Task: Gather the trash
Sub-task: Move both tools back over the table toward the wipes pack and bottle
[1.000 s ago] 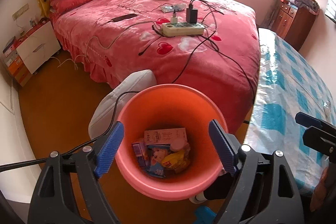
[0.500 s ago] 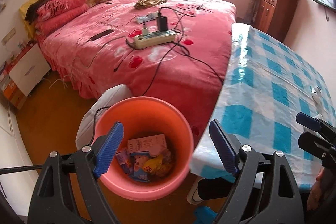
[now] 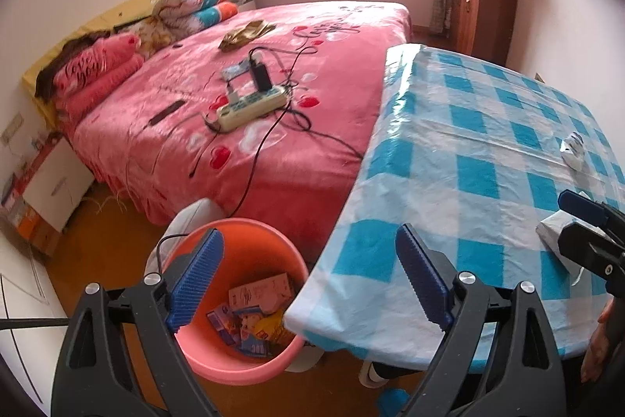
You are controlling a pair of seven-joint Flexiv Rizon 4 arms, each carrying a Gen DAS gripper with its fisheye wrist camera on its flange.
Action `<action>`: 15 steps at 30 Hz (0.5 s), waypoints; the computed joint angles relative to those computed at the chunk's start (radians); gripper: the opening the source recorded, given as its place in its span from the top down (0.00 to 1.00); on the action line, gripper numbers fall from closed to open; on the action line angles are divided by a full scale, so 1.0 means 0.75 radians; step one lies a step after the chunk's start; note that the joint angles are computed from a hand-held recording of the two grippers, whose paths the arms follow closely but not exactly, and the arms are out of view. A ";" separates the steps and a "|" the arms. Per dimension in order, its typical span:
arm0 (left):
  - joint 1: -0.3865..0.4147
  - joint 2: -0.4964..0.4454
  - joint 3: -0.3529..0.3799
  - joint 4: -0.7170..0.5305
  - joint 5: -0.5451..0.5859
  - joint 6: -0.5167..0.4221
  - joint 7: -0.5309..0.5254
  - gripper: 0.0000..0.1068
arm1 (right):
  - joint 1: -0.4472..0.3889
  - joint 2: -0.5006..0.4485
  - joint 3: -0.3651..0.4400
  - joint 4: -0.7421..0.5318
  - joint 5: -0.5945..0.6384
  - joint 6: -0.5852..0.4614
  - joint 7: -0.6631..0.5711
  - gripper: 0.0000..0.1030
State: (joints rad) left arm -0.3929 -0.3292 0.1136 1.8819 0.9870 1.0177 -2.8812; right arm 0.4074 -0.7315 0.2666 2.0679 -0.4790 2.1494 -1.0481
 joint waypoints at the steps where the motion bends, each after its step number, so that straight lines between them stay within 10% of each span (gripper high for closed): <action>1: -0.007 -0.001 -0.004 -0.010 0.001 -0.014 0.004 0.15 | 0.017 0.010 -0.021 0.011 0.032 0.015 -0.016 0.08; 15: -0.100 -0.096 -0.038 -0.206 -0.027 -0.160 0.124 0.15 | 0.026 0.050 -0.089 0.071 0.212 0.132 -0.101 0.08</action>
State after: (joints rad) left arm -0.4682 -0.4010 0.0850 1.7277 0.9668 0.8981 -2.7878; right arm 0.4270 -0.6942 0.2002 2.1210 -0.3196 2.2487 -1.1237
